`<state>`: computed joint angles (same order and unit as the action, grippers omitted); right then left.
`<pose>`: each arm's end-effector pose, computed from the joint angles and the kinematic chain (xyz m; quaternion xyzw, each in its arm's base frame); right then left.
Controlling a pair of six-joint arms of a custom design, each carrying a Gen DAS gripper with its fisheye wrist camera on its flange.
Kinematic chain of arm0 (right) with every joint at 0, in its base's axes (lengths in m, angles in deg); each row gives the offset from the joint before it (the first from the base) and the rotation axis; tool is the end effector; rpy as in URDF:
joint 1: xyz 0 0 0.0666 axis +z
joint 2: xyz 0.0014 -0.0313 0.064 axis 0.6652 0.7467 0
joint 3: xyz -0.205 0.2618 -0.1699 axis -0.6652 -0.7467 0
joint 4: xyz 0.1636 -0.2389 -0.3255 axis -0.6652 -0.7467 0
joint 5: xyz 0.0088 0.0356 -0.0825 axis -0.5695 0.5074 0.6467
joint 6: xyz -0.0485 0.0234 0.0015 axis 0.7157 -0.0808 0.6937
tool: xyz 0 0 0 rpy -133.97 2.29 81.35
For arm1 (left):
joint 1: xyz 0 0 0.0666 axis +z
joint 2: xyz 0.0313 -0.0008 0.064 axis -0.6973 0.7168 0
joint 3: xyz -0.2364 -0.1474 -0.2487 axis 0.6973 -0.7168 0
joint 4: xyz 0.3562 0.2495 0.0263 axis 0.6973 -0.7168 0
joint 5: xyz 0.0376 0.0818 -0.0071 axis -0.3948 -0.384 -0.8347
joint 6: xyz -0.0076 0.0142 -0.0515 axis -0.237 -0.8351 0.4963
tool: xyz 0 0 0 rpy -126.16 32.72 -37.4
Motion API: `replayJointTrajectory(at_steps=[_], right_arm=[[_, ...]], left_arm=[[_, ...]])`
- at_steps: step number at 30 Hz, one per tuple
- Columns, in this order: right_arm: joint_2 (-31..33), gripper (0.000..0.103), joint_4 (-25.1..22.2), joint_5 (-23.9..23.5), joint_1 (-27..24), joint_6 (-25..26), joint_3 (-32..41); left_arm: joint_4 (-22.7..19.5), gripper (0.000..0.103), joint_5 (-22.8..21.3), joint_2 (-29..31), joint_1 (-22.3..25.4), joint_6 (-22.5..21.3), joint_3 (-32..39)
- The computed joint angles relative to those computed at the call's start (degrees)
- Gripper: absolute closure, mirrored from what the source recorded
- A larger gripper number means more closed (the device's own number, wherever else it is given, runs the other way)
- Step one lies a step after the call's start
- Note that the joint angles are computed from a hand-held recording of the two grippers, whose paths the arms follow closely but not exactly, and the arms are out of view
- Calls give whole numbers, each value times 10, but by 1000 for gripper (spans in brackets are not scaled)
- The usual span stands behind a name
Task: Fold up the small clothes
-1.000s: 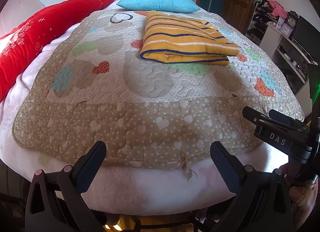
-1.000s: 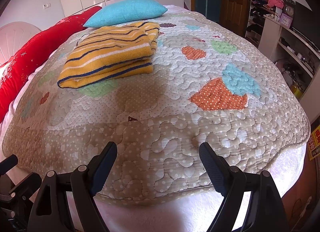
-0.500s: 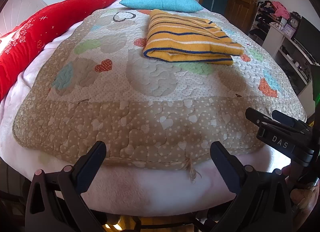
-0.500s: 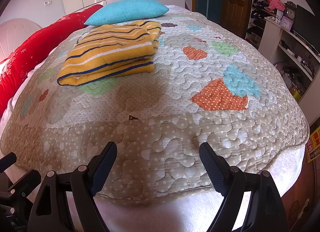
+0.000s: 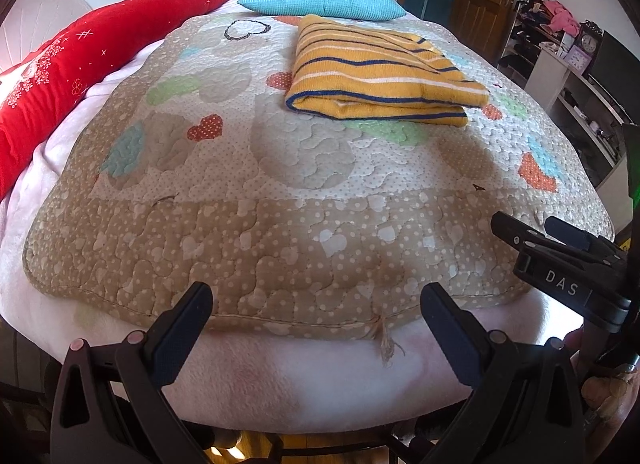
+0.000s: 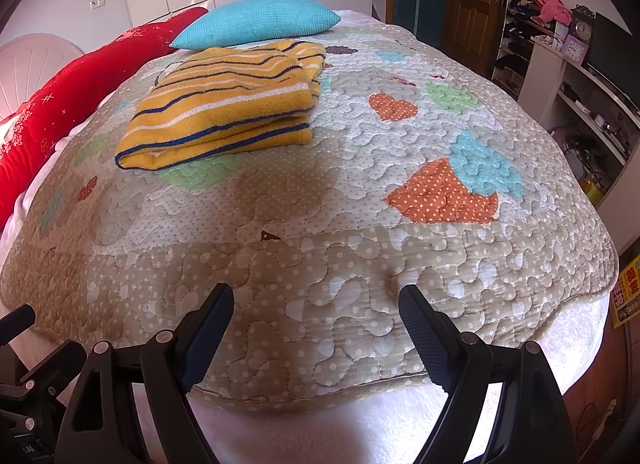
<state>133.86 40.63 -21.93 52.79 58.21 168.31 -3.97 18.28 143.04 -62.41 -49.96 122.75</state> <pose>0.5935 0.1142 0.2848 -0.0118 0.9540 0.0301 0.2981 0.5333 -0.1708 0.2763 -0.0120 0.9586 -0.0261 0.2834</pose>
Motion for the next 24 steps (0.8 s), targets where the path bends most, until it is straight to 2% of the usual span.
replayJointTrajectory(at_steps=[24], right_arm=[[1,15,-1,10,6,14,-1]], left_arm=[[-18,0,28,9,7,8,7]])
